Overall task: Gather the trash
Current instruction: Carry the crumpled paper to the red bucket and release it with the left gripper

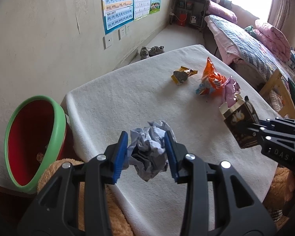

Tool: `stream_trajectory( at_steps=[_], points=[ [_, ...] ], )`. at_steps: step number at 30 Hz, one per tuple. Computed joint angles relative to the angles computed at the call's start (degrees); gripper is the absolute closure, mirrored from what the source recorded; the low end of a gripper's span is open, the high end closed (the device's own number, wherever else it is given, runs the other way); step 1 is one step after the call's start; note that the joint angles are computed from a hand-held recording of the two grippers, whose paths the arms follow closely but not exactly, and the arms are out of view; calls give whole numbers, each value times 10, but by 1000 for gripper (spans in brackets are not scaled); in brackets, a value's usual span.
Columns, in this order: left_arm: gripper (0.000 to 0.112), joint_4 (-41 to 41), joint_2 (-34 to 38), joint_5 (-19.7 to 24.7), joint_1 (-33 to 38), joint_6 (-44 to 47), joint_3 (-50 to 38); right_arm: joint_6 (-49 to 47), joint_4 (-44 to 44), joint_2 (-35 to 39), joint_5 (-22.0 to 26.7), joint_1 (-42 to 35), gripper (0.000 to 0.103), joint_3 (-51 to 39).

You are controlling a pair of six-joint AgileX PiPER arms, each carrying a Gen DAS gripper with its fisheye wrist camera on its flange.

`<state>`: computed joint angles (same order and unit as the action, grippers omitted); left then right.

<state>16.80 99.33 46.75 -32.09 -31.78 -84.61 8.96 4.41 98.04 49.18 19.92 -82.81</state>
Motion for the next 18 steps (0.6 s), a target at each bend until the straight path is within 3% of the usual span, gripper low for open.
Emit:
stream_trajectory(
  at_steps=[8, 14, 18],
  points=[
    [76, 76, -42, -20, 25, -51, 11, 13, -23, -2, -9, 7, 83, 4],
    [76, 60, -83, -34, 94, -46, 34, 24, -52, 3, -8, 22, 83, 4],
    [76, 49, -111, -47, 135, -34, 67, 31, -69, 17, 26, 37, 83, -24]
  ],
)
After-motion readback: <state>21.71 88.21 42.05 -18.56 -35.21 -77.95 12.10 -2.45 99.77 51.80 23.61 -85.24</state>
